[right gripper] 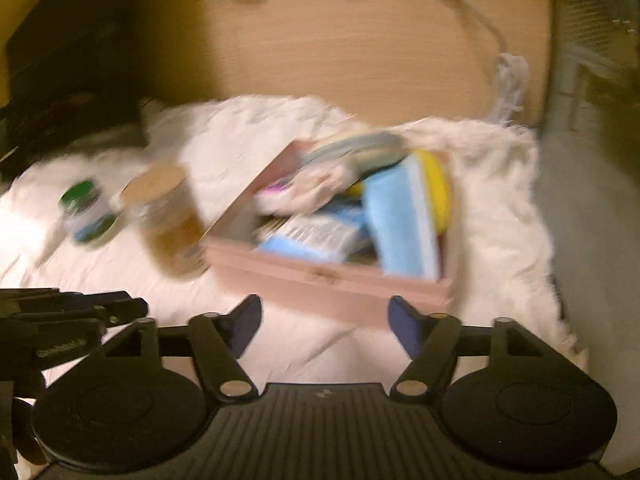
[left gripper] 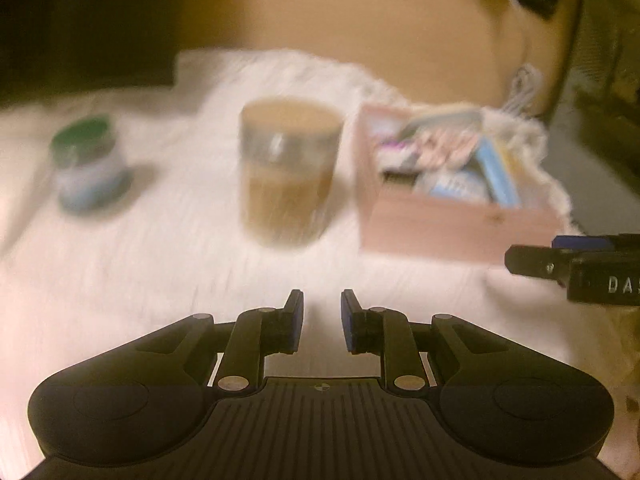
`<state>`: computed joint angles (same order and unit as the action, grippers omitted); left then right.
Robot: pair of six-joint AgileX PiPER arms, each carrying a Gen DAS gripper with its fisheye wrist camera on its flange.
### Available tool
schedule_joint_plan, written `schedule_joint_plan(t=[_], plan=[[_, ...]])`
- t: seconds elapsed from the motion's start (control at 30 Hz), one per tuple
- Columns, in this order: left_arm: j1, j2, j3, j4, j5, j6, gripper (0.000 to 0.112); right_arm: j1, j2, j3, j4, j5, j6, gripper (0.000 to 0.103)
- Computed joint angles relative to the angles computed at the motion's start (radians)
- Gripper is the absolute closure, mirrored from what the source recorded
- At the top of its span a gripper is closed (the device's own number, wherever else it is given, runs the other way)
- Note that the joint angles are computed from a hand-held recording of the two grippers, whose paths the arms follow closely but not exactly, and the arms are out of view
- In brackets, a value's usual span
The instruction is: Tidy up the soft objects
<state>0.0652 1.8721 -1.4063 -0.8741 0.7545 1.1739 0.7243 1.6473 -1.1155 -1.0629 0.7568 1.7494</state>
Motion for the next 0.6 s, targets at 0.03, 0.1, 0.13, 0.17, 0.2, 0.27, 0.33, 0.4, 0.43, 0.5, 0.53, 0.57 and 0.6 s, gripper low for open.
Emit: schedule_joint_plan(t=[0.03, 0.1, 0.13, 0.17, 0.2, 0.27, 0.33, 0.4, 0.43, 0.5, 0.53, 0.57, 0.6], plan=[[-0.002, -0.025, 0.069, -0.047, -0.051, 0.045, 0.090, 0.006, 0.010, 0.011, -0.005, -0.021, 0.002, 0.030], [-0.018, -0.054, 0.156, -0.099, -0.128, 0.097, 0.090, 0.008, 0.040, 0.022, 0.001, -0.064, -0.010, 0.030], [-0.033, -0.070, 0.208, -0.123, -0.174, 0.119, 0.089, 0.004, 0.054, 0.029, -0.003, -0.089, -0.015, 0.030], [-0.046, -0.088, 0.250, -0.170, -0.222, 0.165, 0.089, -0.004, 0.069, 0.030, 0.003, -0.110, -0.031, 0.030], [-0.064, -0.107, 0.283, -0.192, -0.267, 0.185, 0.089, -0.012, 0.083, 0.032, 0.024, -0.129, -0.059, 0.030], [-0.090, -0.129, 0.310, -0.181, -0.312, 0.163, 0.089, -0.017, 0.103, 0.041, 0.035, -0.145, -0.064, 0.027], [-0.112, -0.150, 0.344, -0.194, -0.344, 0.164, 0.087, 0.007, 0.113, 0.056, -0.034, -0.112, -0.004, 0.019], [-0.139, -0.163, 0.380, -0.259, -0.407, 0.214, 0.087, 0.009, 0.122, 0.057, -0.049, -0.093, 0.023, 0.004], [-0.147, -0.170, 0.400, -0.317, -0.434, 0.273, 0.087, 0.001, 0.131, 0.052, -0.040, -0.089, 0.025, 0.000], [-0.155, -0.183, 0.433, -0.417, -0.461, 0.373, 0.087, -0.020, 0.133, 0.056, -0.041, -0.106, 0.054, 0.000], [-0.153, -0.189, 0.442, -0.431, -0.461, 0.382, 0.087, -0.024, 0.135, 0.054, -0.037, -0.105, 0.045, 0.000], [-0.146, -0.191, 0.442, -0.425, -0.450, 0.367, 0.087, -0.026, 0.137, 0.050, -0.035, -0.107, 0.034, 0.000], [-0.141, -0.192, 0.440, -0.410, -0.436, 0.343, 0.087, -0.031, 0.138, 0.051, -0.044, -0.116, 0.029, 0.000]])
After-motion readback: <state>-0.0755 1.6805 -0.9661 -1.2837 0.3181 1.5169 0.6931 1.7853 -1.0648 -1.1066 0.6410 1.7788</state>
